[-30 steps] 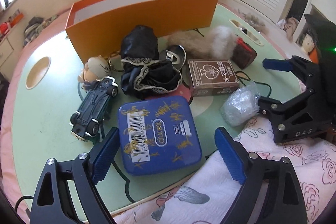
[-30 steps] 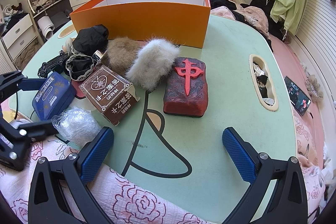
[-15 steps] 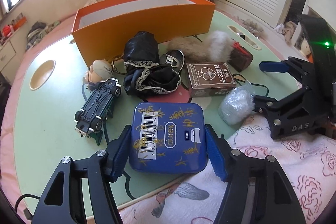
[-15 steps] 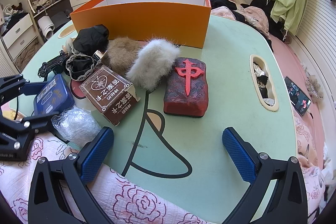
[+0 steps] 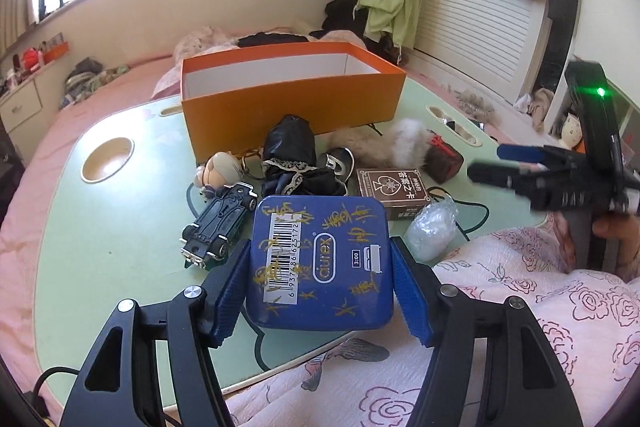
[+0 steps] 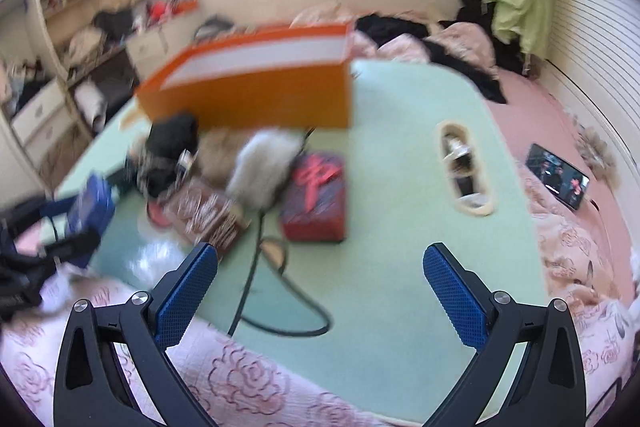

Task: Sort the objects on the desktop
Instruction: 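Grasp the blue tin with the left gripper, then lower the blue tin into the box with left while right grasps and drops the red block in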

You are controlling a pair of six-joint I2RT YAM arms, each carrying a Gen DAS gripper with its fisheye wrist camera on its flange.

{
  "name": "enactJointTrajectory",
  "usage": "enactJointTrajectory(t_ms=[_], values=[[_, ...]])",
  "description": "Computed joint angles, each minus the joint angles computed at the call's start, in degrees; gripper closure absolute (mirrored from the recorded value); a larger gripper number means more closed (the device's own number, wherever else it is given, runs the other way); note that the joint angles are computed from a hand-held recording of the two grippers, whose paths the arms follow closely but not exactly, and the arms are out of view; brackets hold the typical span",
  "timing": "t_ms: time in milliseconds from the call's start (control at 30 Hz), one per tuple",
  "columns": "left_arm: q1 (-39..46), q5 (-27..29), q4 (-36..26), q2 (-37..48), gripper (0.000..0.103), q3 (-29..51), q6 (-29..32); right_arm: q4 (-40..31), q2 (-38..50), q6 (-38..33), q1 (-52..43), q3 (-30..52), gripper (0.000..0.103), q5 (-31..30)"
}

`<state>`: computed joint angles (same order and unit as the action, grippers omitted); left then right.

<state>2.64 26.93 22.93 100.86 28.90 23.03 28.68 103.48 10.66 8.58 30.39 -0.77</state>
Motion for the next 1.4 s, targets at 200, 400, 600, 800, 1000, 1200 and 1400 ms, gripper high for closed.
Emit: enactJointTrajectory(t_ms=[200,400,600,800,1000,1200,1400], values=[[0.0,0.3,-0.1,-0.1,0.037,0.0,-0.2,-4.6,4.3,0.5,-1.0,6.6,0.012,-1.5],[0.4,0.7,0.7,-0.5,0.037,-0.8,-0.4,-8.1,9.2,-2.5,0.1,12.8,0.05,1.3],[1.0,1.1,1.6,-1.1,0.037,-1.4,-0.5,-2.4,8.3,-3.6,-1.3,8.1,0.063,-0.2],[1.9,1.5,-1.7,-4.9,0.037,-0.4,-0.9,1.8,2.1,-2.4,-4.4,1.8,0.063,-1.8],[1.5,3.2,-11.8,-9.3,0.037,8.9,-4.4,-6.9,-1.4,-3.9,-5.1,9.8,0.063,-6.2],[-3.0,-6.1,-25.9,6.5,0.037,36.1,-12.2,-19.1,5.8,-4.9,-1.4,29.7,0.063,-3.8],[-6.2,-12.7,-41.6,26.8,0.037,64.3,-15.2,-38.6,22.6,-5.7,2.1,57.8,0.063,3.2]])
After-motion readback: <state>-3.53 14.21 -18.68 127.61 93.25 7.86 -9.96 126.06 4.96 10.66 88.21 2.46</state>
